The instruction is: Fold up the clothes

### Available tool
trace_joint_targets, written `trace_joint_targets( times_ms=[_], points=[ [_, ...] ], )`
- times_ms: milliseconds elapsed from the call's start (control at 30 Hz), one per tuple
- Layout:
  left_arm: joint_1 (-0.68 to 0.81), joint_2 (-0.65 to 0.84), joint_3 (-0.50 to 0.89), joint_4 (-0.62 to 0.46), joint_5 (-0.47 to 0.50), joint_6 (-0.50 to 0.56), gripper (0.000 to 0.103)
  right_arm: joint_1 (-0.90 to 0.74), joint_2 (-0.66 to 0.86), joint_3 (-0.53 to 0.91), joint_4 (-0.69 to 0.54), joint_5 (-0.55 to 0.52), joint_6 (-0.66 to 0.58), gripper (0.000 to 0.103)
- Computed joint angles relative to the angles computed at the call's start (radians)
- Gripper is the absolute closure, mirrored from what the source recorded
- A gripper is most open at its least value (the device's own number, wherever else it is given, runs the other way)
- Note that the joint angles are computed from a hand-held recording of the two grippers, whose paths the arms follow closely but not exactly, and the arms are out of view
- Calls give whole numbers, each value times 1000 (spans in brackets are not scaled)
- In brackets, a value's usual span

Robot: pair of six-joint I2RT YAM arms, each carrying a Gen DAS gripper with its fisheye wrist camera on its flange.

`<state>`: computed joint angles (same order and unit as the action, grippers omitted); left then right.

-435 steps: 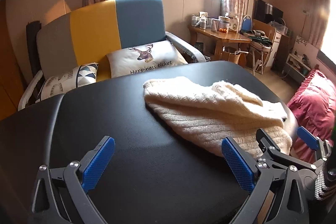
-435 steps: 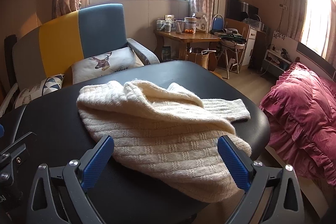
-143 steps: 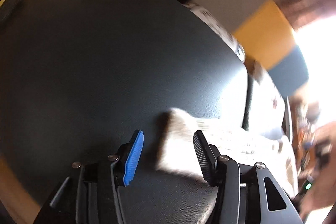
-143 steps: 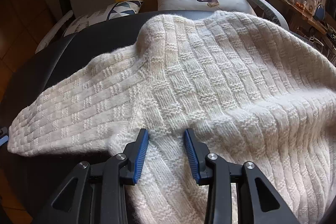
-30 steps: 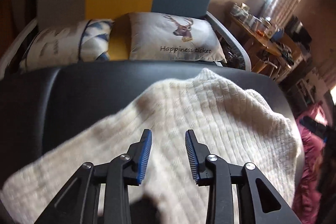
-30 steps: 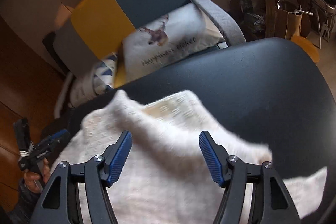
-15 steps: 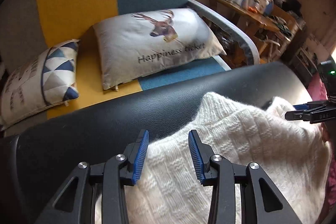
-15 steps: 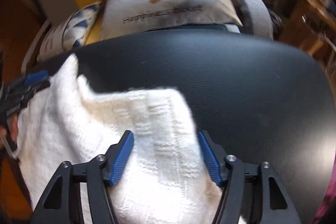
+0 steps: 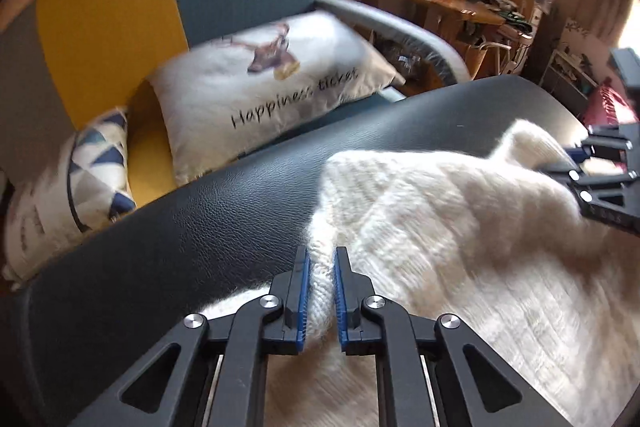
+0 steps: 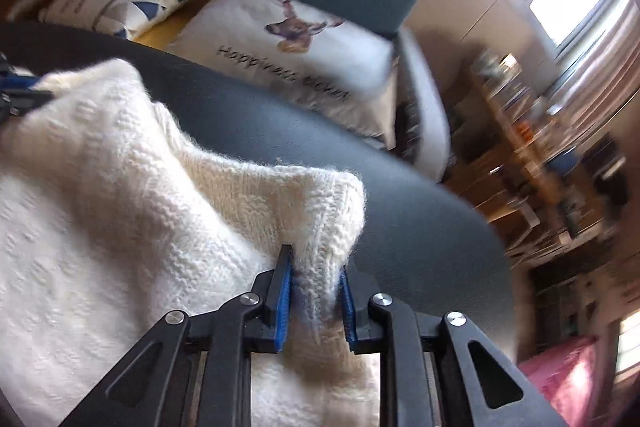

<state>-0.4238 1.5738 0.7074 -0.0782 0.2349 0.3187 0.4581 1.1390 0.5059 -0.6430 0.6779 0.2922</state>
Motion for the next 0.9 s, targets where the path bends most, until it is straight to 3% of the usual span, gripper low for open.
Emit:
trace_joint_targets(
  times_ms=[133, 267, 400, 500, 567, 733, 833, 900],
  points=[
    [-33, -72, -97, 72, -42, -15, 92, -37, 34, -11, 16, 64, 61, 83],
    [-72, -48, -95, 75, -119, -25, 89, -187, -21, -52, 81, -101, 32, 80],
    [5, -51, -34, -47, -15, -95, 87, -270, -155, -37, 22, -223, 42, 76],
    [110, -96, -21, -133, 78, -124, 85, -157, -271, -8, -102, -138, 136, 74],
    [214, -146, -27, -206, 136, -117, 85, 17, -318, 36, -232, -37, 275, 73],
    [632, -235, -32, -402, 263, 100, 79, 474, -266, 138, -365, -62, 582, 72],
    [949, -183, 17, -494, 276, 312, 77, 628, -130, 165, -269, -150, 678, 72],
    [1138, -97, 82, -517, 272, 430, 76, 633, -42, 171, -184, -206, 709, 72]
  ],
)
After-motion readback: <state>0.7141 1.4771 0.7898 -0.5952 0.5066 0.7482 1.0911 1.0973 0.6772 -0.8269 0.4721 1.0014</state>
